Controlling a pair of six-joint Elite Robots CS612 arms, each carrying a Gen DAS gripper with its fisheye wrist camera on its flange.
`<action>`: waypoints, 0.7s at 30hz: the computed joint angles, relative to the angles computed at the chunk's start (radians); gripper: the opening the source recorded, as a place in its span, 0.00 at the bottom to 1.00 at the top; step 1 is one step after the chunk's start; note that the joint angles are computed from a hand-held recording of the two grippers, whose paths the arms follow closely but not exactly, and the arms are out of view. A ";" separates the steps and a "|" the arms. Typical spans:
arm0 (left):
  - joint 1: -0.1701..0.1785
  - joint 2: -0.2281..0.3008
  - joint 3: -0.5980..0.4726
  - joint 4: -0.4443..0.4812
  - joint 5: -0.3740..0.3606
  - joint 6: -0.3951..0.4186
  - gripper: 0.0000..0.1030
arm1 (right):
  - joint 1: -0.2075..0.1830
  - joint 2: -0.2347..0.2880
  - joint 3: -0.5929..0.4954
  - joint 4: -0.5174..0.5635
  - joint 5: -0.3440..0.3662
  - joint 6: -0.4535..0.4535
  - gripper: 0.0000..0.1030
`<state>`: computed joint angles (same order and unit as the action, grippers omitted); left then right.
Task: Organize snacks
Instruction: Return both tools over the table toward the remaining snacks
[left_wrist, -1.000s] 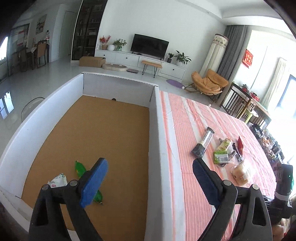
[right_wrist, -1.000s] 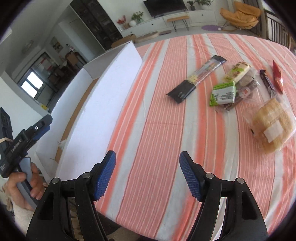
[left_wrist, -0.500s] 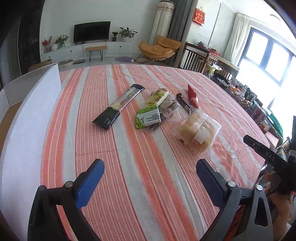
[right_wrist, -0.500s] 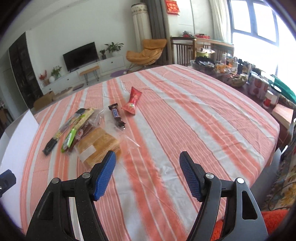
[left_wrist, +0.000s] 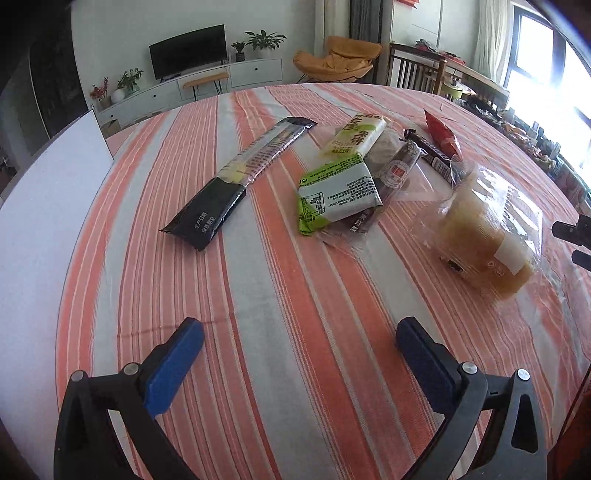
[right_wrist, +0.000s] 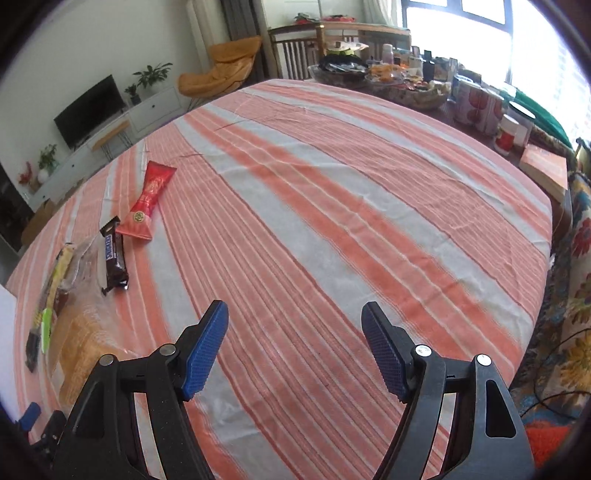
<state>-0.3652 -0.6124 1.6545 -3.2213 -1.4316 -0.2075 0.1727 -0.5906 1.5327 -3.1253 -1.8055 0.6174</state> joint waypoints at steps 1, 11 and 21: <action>0.001 0.000 0.000 0.000 -0.003 -0.002 1.00 | -0.001 0.003 -0.002 -0.003 0.000 0.003 0.75; 0.002 0.002 -0.004 0.002 -0.003 0.000 1.00 | 0.014 0.005 -0.025 0.072 -0.073 -0.017 0.75; 0.002 0.002 -0.004 0.002 -0.003 0.000 1.00 | 0.005 -0.004 -0.011 0.057 -0.042 0.004 0.79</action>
